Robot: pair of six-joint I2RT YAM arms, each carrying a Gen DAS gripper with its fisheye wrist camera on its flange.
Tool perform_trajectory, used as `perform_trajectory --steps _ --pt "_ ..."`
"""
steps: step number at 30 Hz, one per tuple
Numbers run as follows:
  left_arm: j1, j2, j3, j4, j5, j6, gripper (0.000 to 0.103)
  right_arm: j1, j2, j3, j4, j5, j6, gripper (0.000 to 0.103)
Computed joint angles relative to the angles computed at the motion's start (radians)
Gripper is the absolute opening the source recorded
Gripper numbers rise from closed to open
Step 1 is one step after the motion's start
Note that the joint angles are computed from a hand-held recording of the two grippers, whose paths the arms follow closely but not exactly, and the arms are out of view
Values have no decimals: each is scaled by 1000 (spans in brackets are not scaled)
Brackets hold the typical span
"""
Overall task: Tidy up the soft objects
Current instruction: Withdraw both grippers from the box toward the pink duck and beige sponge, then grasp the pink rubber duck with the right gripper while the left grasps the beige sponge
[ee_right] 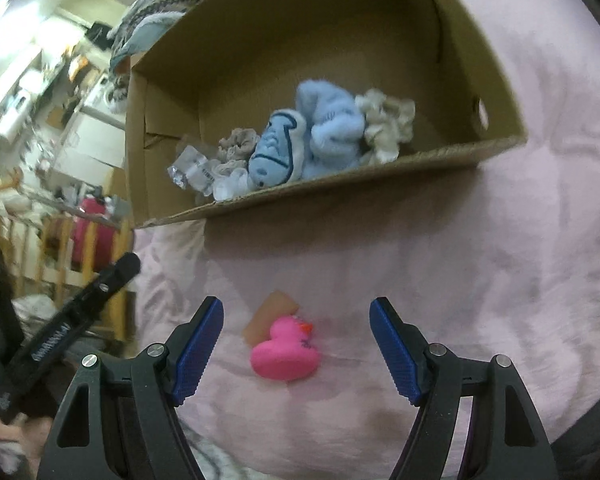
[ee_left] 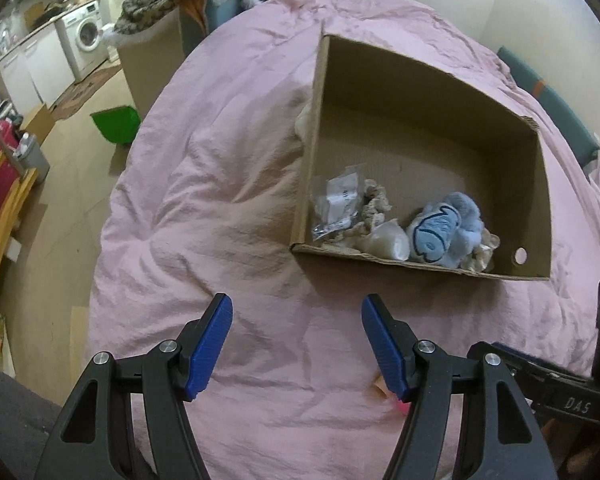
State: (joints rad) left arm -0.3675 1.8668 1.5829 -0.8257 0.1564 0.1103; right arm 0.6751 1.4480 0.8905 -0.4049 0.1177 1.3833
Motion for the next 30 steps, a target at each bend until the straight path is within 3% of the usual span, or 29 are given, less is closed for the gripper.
perform_trajectory --steps 4,10,18,20,22,30 --pt "14 43 41 -18 -19 -36 64 -26 -4 -52 93 -71 15 80" --pt "37 91 96 -65 2 -85 64 -37 64 -17 100 -130 -11 80" --pt "22 112 115 -93 2 -69 64 1 261 177 -50 -188 -145 79" --pt "17 112 111 -93 -4 -61 64 12 288 218 -97 -173 -171 71" --pt "10 113 106 -94 -8 -50 64 17 290 225 -110 -170 -177 52" --pt "-56 132 76 -134 7 63 64 8 168 154 -140 -93 -102 52"
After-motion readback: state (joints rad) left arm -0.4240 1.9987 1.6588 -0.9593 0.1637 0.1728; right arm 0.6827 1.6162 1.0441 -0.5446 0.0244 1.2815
